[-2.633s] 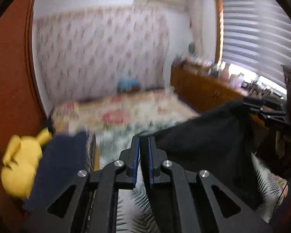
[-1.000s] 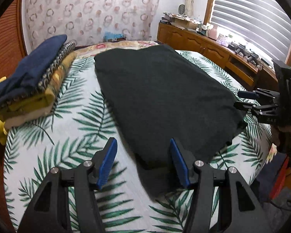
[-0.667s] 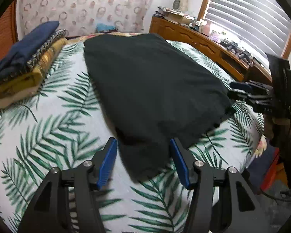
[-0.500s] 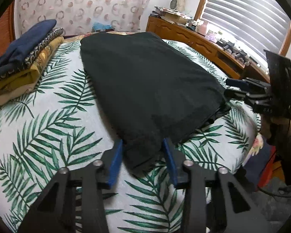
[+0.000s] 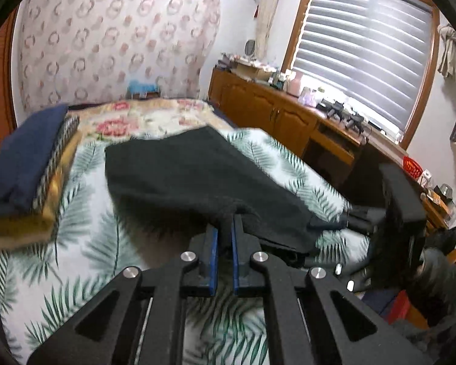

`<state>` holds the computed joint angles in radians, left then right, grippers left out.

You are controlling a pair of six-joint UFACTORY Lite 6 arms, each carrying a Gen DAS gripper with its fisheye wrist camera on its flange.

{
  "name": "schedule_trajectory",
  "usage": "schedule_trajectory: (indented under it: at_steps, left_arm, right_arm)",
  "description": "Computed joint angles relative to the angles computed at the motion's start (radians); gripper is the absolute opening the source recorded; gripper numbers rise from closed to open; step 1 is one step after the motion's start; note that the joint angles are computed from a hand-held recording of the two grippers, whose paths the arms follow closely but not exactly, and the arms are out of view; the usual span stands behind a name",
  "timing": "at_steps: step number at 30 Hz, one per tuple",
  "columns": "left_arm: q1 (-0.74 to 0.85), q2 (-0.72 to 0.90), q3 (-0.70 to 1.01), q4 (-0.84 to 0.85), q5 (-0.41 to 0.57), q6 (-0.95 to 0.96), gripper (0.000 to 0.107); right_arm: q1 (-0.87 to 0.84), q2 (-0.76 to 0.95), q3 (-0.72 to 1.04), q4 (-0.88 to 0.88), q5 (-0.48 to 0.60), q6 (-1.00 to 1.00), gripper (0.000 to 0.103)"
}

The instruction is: Fold small clothes

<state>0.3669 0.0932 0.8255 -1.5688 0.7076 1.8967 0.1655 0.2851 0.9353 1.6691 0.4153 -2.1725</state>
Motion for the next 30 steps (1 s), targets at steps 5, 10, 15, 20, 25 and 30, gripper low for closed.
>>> schedule_trajectory:
  at_steps: [5, 10, 15, 20, 25, 30]
  left_arm:
    - [-0.035, 0.052, 0.093, -0.006, -0.027, -0.048, 0.003]
    - [-0.034, 0.067, 0.120, -0.018, -0.033, -0.059, 0.003]
    - [-0.018, 0.073, 0.130, -0.022, -0.032, -0.063, 0.003]
    - [-0.007, 0.120, 0.179, -0.029, -0.045, -0.068, 0.003]
    - [-0.002, 0.206, 0.295, -0.027, -0.068, -0.095, 0.003]
    - [-0.017, 0.347, 0.487, 0.009, -0.124, -0.169, 0.004]
  right_arm:
    - [0.008, 0.029, 0.015, -0.005, 0.002, -0.014, 0.070]
    - [0.031, 0.083, 0.050, 0.074, -0.095, -0.087, 0.070]
    - [0.004, 0.107, 0.099, 0.085, -0.123, -0.098, 0.066]
    - [-0.023, 0.145, 0.201, -0.152, -0.074, 0.093, 0.006]
    - [-0.017, 0.172, 0.339, -0.149, -0.083, 0.133, 0.004]
    - [-0.011, 0.324, 0.639, -0.423, -0.065, 0.429, 0.004]
